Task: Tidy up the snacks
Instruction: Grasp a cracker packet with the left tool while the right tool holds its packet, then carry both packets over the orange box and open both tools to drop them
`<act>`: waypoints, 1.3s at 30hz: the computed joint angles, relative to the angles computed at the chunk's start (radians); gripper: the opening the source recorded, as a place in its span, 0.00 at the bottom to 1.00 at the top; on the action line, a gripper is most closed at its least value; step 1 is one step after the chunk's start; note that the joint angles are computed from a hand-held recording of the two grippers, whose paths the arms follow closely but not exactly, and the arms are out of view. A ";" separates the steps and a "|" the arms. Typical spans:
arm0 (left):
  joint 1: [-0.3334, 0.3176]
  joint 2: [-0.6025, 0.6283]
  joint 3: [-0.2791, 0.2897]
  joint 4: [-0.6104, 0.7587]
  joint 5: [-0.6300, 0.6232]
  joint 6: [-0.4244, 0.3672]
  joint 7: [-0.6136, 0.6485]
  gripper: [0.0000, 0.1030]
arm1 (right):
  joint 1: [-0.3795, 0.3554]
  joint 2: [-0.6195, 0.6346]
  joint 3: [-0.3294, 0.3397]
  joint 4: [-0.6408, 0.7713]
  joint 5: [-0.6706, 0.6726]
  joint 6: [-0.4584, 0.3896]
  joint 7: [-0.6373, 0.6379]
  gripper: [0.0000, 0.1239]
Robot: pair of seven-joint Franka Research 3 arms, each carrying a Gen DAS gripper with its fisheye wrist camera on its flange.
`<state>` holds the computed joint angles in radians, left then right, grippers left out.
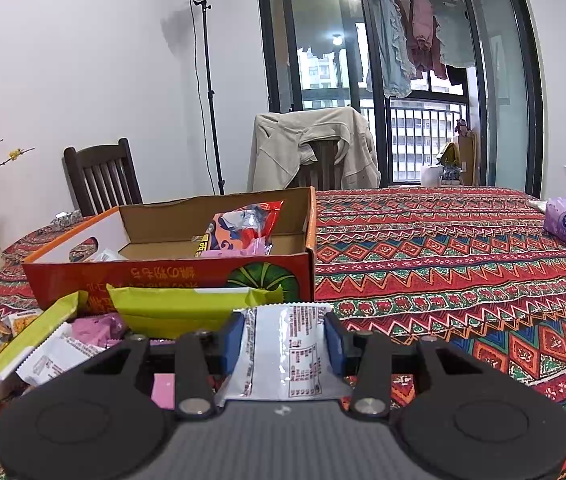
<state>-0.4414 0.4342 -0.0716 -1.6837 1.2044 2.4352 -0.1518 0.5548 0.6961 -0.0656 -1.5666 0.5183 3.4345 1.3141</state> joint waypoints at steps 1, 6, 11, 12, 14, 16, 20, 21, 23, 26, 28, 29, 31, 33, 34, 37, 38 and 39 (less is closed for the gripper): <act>0.001 0.001 0.000 0.002 -0.003 -0.001 0.001 0.96 | 0.003 0.001 -0.003 0.002 0.002 -0.002 0.000 0.34; 0.014 0.011 0.004 0.013 -0.010 0.046 0.009 0.83 | 0.002 0.001 -0.002 0.002 0.002 0.000 -0.001 0.34; 0.024 0.001 0.021 -0.014 0.031 0.148 -0.046 0.67 | 0.003 0.001 -0.003 0.002 0.004 -0.001 -0.001 0.34; 0.026 -0.002 0.023 -0.019 0.038 0.161 -0.061 0.66 | 0.003 0.000 -0.003 0.001 0.004 -0.001 -0.002 0.34; 0.029 -0.009 0.029 -0.033 0.055 0.181 -0.102 0.66 | 0.002 0.001 -0.002 0.002 0.003 -0.001 -0.002 0.34; 0.026 -0.019 0.034 -0.046 0.083 0.182 -0.155 0.66 | 0.002 0.001 -0.002 0.002 0.003 -0.001 -0.002 0.34; 0.027 -0.026 0.021 -0.050 0.074 0.125 -0.185 0.66 | 0.002 0.000 -0.001 0.001 0.003 -0.001 -0.002 0.34; 0.029 -0.025 0.016 -0.048 0.062 0.112 -0.179 0.65 | 0.002 0.000 -0.001 0.001 0.003 -0.001 -0.002 0.34; 0.033 -0.022 0.011 -0.043 0.058 0.107 -0.161 0.64 | 0.000 0.000 0.001 0.000 0.002 0.000 -0.002 0.34; 0.027 -0.006 0.001 -0.020 0.040 0.078 -0.083 0.51 | -0.001 0.000 0.002 0.000 0.001 0.000 -0.003 0.34; 0.015 0.006 0.000 -0.003 0.034 0.053 -0.044 0.43 | 0.001 0.000 0.000 0.001 0.003 0.000 -0.002 0.34; 0.010 0.007 0.003 -0.001 0.036 0.048 -0.041 0.40 | 0.001 0.000 0.000 0.001 0.003 0.000 -0.002 0.34; 0.007 0.002 0.009 -0.010 0.052 0.061 -0.060 0.40 | 0.000 0.002 0.001 0.002 0.003 0.001 -0.002 0.34; 0.006 -0.003 0.012 -0.017 0.064 0.066 -0.078 0.40 | -0.004 0.002 0.007 0.002 0.000 0.007 -0.003 0.34; 0.004 -0.005 0.014 -0.021 0.075 0.065 -0.091 0.40 | -0.006 0.002 0.010 0.001 -0.002 0.009 -0.003 0.34; -0.010 -0.018 0.019 -0.036 0.136 0.047 -0.152 0.40 | -0.008 0.005 0.015 0.002 -0.001 0.017 -0.005 0.34; -0.015 -0.022 0.019 -0.040 0.156 0.034 -0.173 0.40 | -0.012 0.004 0.020 0.001 -0.003 0.022 -0.005 0.34; -0.019 -0.024 0.016 -0.041 0.170 0.013 -0.186 0.40 | -0.015 0.003 0.025 -0.001 -0.004 0.027 -0.006 0.34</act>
